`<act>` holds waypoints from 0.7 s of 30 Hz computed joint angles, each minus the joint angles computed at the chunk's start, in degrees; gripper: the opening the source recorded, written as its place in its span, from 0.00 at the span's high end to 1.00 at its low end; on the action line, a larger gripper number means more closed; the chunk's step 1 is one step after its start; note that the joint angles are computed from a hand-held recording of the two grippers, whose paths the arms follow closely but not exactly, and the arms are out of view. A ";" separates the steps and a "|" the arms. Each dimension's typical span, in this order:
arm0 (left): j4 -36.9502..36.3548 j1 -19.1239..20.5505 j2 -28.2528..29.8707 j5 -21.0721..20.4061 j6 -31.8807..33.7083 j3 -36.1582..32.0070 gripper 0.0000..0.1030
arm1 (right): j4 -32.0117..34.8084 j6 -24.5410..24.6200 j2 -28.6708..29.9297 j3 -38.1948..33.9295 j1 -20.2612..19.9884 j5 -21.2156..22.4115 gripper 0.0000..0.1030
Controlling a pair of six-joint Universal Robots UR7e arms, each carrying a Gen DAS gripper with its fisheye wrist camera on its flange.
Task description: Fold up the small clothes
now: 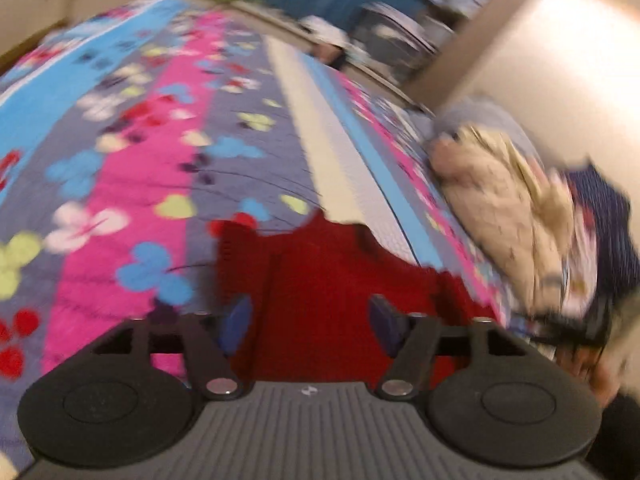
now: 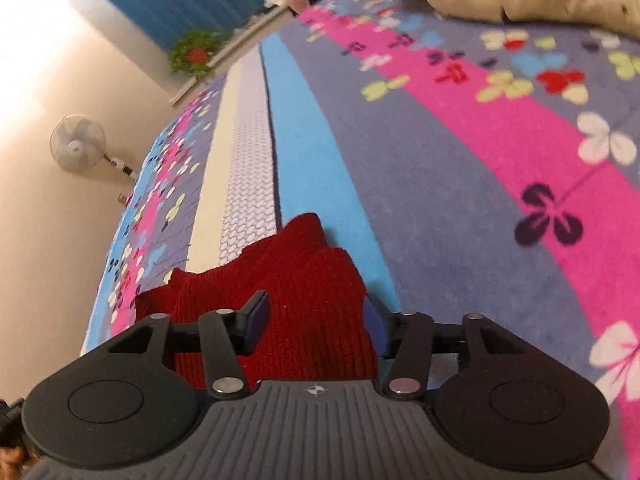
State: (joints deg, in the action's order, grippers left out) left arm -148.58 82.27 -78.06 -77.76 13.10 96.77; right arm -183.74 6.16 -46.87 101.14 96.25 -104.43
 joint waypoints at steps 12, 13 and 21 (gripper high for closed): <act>-25.57 -6.93 6.61 22.00 33.27 10.64 0.29 | 6.80 -4.59 2.03 -2.32 1.71 -6.47 0.61; -27.74 -6.67 7.35 22.78 35.23 10.45 0.33 | 5.62 -5.12 2.33 -2.34 2.00 -6.95 0.87; -37.16 -4.90 8.99 21.43 29.15 5.01 0.92 | -16.35 -8.65 3.90 -0.73 2.54 -3.21 0.91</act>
State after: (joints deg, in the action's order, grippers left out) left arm -185.75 77.37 -69.07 -56.33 42.26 101.77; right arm -200.09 -2.49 -42.97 100.41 98.79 -107.63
